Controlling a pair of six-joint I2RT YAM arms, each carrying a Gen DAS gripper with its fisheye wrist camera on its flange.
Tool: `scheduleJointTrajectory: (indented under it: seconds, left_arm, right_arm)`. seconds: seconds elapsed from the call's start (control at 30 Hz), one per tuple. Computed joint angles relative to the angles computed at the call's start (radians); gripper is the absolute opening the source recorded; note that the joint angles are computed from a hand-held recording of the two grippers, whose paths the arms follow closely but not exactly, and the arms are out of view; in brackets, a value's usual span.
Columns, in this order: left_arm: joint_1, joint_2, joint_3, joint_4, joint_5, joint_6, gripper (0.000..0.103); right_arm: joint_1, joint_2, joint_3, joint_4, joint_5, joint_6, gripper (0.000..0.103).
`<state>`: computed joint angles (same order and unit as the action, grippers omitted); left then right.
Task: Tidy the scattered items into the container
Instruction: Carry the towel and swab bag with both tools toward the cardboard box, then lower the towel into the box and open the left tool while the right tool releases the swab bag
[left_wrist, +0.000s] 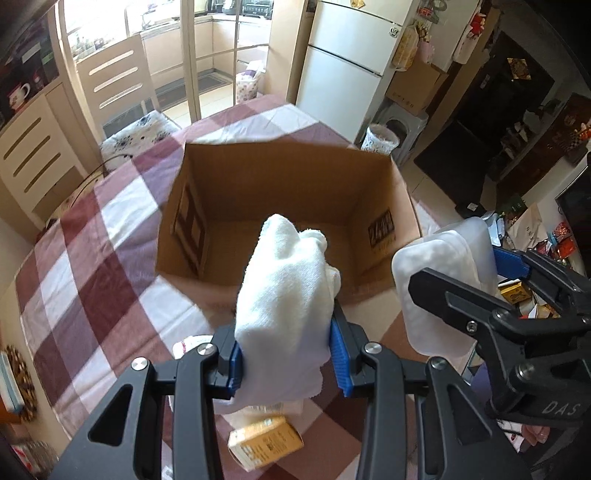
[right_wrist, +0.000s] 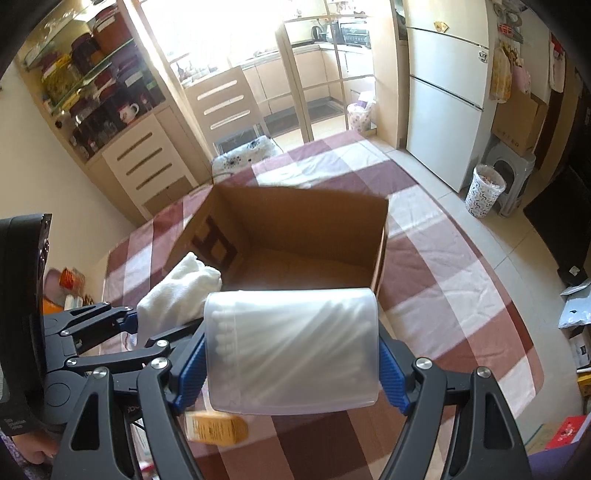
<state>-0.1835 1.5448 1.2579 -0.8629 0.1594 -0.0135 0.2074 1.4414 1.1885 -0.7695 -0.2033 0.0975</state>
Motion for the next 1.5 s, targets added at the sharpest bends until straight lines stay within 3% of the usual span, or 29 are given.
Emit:
scheduleJointTrajectory:
  seconds: [0.33,0.53,1.0,1.5]
  left_arm:
    - [0.056,0.286,0.348,-0.062,0.088,0.047,0.039]
    - [0.063,0.413,0.456,-0.076,0.093,0.028,0.039]
    - [0.061,0.451,0.332,-0.005,0.001,0.061,0.039]
    - [0.043,0.466,0.251,0.042,-0.039,0.1,0.039]
  right_arm:
    - [-0.007,0.25,0.275,0.028,-0.035,0.027,0.08]
    - [0.002,0.394,0.387,0.036,-0.029,0.045,0.08]
    - [0.019,0.536,0.365,0.068,-0.043,0.009,0.08]
    - [0.062,0.523,0.309,0.092,0.081,-0.157,0.08]
